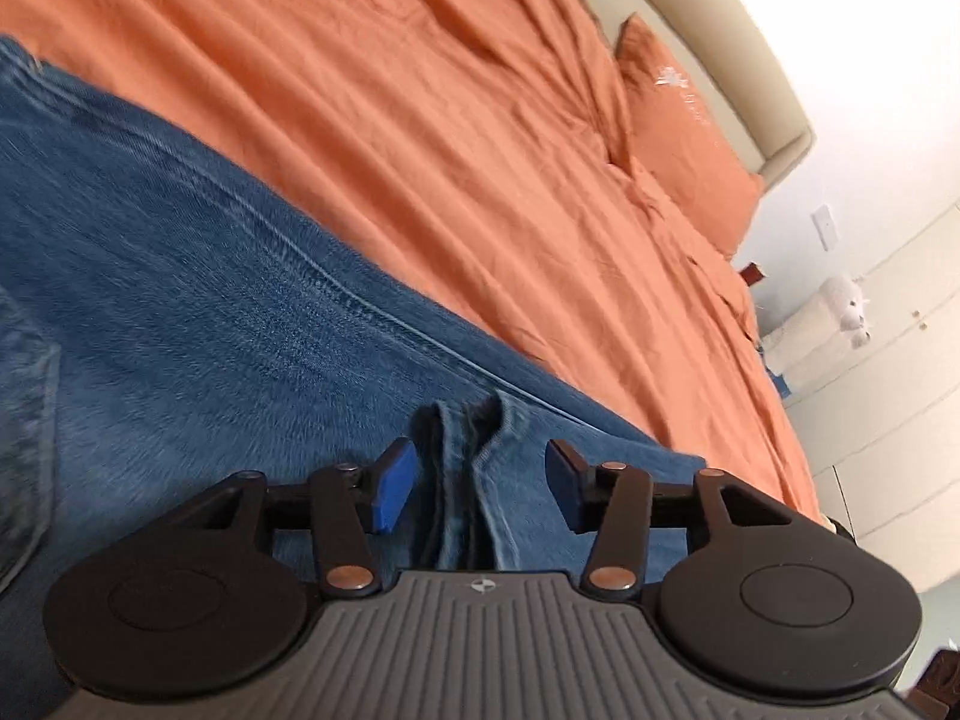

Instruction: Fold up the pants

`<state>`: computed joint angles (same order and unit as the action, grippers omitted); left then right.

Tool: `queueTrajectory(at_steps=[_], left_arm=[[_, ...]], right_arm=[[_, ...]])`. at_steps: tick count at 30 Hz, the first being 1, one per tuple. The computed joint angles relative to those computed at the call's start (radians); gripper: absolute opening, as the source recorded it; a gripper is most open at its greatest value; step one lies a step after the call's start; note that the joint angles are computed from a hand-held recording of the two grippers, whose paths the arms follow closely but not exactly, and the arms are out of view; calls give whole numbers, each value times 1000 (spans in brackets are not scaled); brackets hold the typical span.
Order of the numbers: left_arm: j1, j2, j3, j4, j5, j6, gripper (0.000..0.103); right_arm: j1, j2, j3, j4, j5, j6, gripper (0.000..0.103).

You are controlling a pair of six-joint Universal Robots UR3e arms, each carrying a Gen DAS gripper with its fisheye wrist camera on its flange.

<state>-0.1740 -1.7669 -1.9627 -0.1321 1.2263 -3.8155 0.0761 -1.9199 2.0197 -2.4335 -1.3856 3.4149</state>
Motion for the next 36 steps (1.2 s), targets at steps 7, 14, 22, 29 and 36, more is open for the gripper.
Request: queueTrajectory(at_steps=[7,14,22,29,36], left_arm=[[-57,-100,61,36,52,66,18],[-169,-31,87,134,215,219,6],[-164,-109,109,14,253,219,6],[-147,-101,85,5,220,225,7],[-179,-66,103,-50,287,213,22]], right_arm=[[-190,-16,94,-50,25,-125,13],[-196,67,117,-289,21,-224,4],[-190,343,4,-461,-7,-203,1],[-170,513,-60,-443,-27,-199,0],[-165,461,-56,-405,-82,-168,0]])
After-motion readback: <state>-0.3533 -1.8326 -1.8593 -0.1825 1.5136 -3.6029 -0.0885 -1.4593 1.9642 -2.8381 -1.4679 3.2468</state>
